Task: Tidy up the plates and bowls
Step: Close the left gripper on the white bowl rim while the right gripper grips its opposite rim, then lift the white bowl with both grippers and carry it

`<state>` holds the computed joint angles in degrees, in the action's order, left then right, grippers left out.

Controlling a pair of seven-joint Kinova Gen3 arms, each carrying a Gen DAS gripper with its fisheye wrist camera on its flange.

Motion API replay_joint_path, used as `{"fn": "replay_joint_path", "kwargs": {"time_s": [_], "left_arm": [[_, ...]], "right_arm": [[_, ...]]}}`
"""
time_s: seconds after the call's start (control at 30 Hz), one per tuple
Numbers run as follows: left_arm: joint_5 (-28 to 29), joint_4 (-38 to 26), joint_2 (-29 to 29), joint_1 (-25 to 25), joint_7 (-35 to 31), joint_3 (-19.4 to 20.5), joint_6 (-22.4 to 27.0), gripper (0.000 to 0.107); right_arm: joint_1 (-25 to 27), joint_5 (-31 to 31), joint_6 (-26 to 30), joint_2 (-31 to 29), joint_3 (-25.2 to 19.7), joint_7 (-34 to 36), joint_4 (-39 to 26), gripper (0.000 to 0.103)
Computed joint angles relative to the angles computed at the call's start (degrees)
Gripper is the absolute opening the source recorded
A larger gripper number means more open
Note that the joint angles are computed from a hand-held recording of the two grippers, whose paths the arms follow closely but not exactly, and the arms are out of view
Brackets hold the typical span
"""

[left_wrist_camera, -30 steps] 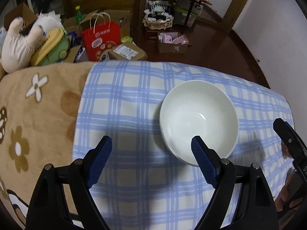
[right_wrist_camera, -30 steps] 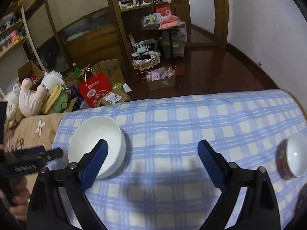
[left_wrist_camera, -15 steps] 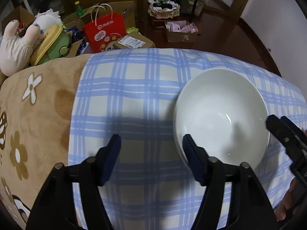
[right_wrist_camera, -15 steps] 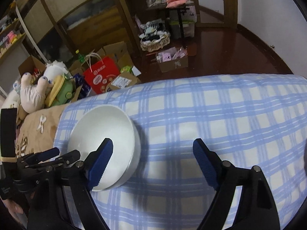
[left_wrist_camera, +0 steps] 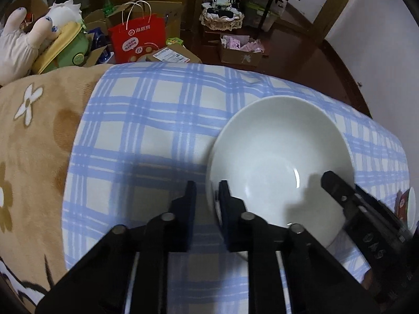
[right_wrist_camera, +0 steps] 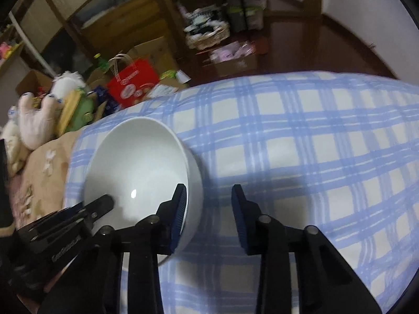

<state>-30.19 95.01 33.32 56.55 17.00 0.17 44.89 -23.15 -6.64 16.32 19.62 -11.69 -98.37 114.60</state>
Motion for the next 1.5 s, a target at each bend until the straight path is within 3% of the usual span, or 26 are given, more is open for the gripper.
{"fn": "replay_joint_path", "kwargs": {"time_s": [0.07, 0.13, 0.27, 0.6, 0.8, 1.03, 1.2, 1.37, 1.5], "left_arm": [[0.0, -1.0, 0.5, -0.1, -1.0, 0.3, 1.1, 0.013], [0.0, -1.6, 1.1, -0.4, -2.4, 0.7, 1.4, 0.012], [-0.1, 0.0, 0.8, -0.5, -2.5, 0.2, -1.6, 0.011], [0.6, 1.2, -1.0, 0.7, -1.3, 0.3, -2.3, 0.011], [1.6, 0.6, -2.0, 1.9, -1.3, 1.7, -0.9, 0.011], [0.9, -2.4, -3.2, 5.0, 0.7, 3.2, 3.1, 0.011], [0.1, -7.1, -2.5, 7.4, 1.3, 4.3, 6.5, 0.011], [-0.1, -14.5, -0.1, 10.3, -0.1, 5.2, 11.9, 0.011], [0.1, -19.5, 2.0, 12.7, -0.7, 5.1, 14.5, 0.011]], "right_arm": [[-2.8, 0.8, -2.3, -0.3, 2.2, -1.9, 1.1, 0.021], [-1.6, 0.1, -2.3, 0.1, 0.7, -1.1, 1.0, 0.01], [0.6, -0.3, -0.5, 0.8, -1.2, -0.3, -0.3, 0.01], [3.3, -3.7, -0.5, -1.7, -3.4, 4.0, 2.1, 0.009], [2.2, -3.4, 1.6, -5.0, -1.9, 4.4, 3.5, 0.009], [5.2, -7.8, 3.3, -11.2, -2.6, 10.0, 7.0, 0.009], [6.8, -13.1, 5.7, -17.3, -0.2, 16.1, 9.7, 0.009], [7.6, -19.9, 8.8, -23.3, 5.4, 23.8, 12.7, 0.009], [8.1, -21.8, 12.0, -28.0, 9.8, 28.3, 14.7, 0.009]]}}
